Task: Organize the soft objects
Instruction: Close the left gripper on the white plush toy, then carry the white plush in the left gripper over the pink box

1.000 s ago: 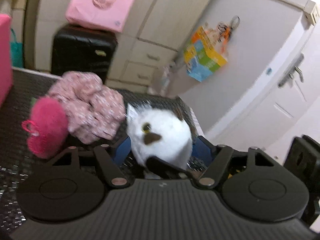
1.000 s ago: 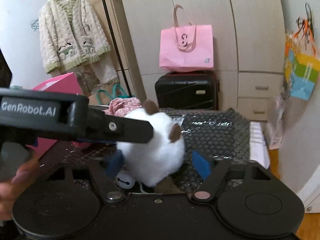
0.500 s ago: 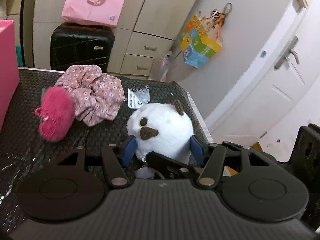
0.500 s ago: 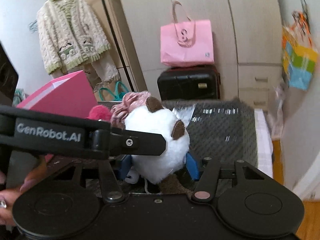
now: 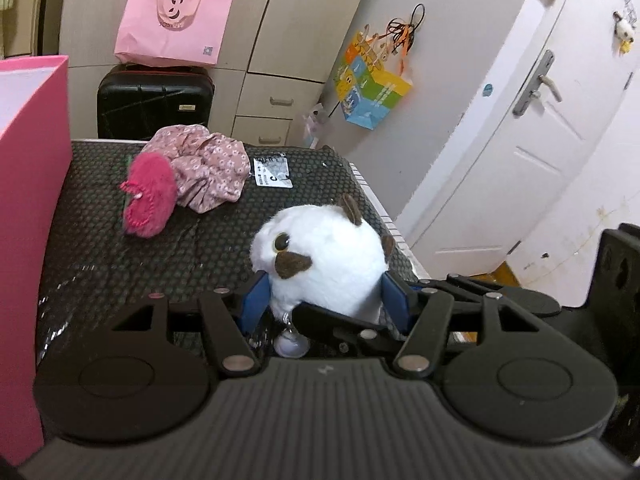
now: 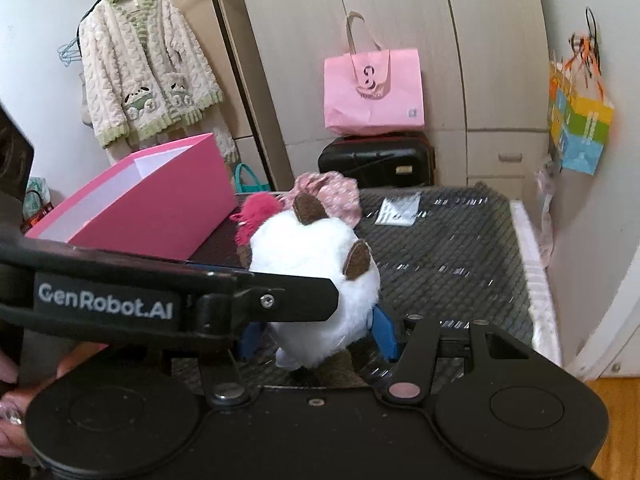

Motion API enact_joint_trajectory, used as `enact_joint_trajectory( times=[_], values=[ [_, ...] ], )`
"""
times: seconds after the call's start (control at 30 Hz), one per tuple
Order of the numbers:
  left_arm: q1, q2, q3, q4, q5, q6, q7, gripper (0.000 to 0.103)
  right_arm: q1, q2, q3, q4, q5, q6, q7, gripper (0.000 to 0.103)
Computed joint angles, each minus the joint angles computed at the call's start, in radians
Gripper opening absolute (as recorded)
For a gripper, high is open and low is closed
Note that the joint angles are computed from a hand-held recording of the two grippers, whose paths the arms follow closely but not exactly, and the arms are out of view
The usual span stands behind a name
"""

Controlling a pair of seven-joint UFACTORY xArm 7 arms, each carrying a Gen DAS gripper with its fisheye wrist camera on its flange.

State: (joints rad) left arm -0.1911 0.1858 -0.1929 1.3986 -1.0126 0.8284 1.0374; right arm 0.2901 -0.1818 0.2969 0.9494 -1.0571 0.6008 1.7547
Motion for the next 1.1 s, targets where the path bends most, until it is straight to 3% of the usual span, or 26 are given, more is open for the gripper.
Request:
enact_joint_trajectory(
  times=[0.1, 0.23, 0.53, 0.9, 1.1],
  values=[
    [0.025, -0.035, 0.011, -0.038, -0.045, 0.026, 0.060, 0.058, -0.003, -0.006, 0.025, -0.008, -0.059, -0.012, 0.139, 0.061],
    [0.037, -0.084, 0.034, -0.091, -0.089, 0.044, 0.148, 0.058, 0.040, 0.034, 0.060, 0.038, -0.120, 0.082, 0.204, 0.061],
    [0.041, -0.204, 0.100, -0.213, -0.148, 0.083, 0.248, 0.059, 0.185, 0.101, 0.062, 0.142, -0.129, 0.275, 0.146, 0.061],
    [0.039, -0.343, 0.187, -0.335, -0.189, 0.127, 0.336, 0.059, 0.316, 0.175, 0.060, 0.263, -0.142, 0.430, 0.074, 0.061],
    [0.058, -0.386, 0.234, -0.360, -0.194, 0.184, 0.349, 0.059, 0.386, 0.230, 0.045, 0.355, -0.132, 0.500, -0.018, 0.061]
  ],
)
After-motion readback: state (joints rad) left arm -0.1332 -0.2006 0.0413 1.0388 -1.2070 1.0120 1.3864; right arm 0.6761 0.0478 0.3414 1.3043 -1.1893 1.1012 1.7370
